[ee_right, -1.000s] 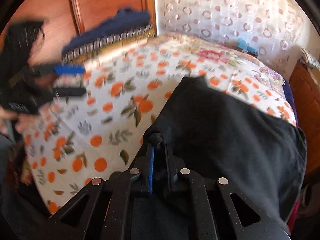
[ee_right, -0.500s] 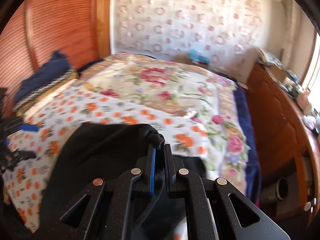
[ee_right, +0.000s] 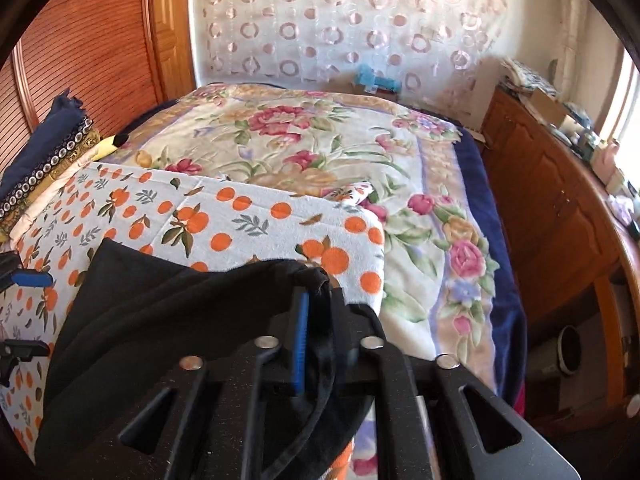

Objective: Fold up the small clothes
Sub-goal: 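Carry the folded shirt with the right tool and lay it on the bed, then grasp the folded black shirt edge with the right tool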

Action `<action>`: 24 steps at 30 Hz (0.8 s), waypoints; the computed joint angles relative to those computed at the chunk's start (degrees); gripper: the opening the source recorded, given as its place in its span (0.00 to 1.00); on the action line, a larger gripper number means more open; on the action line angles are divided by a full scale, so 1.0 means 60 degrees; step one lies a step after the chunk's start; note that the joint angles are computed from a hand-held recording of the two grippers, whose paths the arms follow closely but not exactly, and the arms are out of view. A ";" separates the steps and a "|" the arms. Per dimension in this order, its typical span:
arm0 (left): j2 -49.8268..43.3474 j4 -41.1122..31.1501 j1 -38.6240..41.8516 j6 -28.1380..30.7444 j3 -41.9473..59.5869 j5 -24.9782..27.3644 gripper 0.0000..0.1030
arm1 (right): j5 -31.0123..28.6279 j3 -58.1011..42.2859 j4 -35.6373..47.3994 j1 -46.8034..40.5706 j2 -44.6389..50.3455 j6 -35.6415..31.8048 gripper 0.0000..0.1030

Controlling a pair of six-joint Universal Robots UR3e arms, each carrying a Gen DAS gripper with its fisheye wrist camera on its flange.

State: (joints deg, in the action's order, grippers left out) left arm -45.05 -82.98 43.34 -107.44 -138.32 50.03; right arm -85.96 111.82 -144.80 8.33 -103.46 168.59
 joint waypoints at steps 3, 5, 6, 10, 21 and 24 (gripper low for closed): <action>-0.0403 0.1190 -0.0577 -0.0639 -0.0361 0.0363 0.76 | -0.0354 0.0921 -0.0279 0.0213 -0.1027 0.0190 0.43; -0.0517 0.1641 -0.0787 -0.0870 -0.0536 0.0513 0.76 | -0.0751 0.1541 -0.0402 0.0457 -0.1725 0.0421 0.48; -0.0315 0.1685 -0.0756 -0.0826 -0.0657 0.0463 0.77 | -0.0993 0.1775 -0.0400 0.0668 -0.2034 0.0529 0.48; 0.0288 0.2332 -0.0936 -0.0997 -0.1211 0.0550 0.77 | -0.1176 0.2828 0.0243 0.1317 -0.3940 0.1103 0.48; 0.0096 0.2765 -0.1085 -0.1250 -0.1305 0.0603 0.78 | -0.2698 0.4292 0.0793 0.4406 -0.5363 0.3789 0.50; 0.0110 0.2784 -0.1066 -0.1254 -0.1303 0.0610 0.78 | -0.3297 0.4451 0.0228 0.5363 -0.4812 0.4468 0.60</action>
State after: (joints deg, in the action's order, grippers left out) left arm -44.39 -66.27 36.95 -114.96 -146.14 53.69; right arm -105.74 138.53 -143.43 40.51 -132.33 195.40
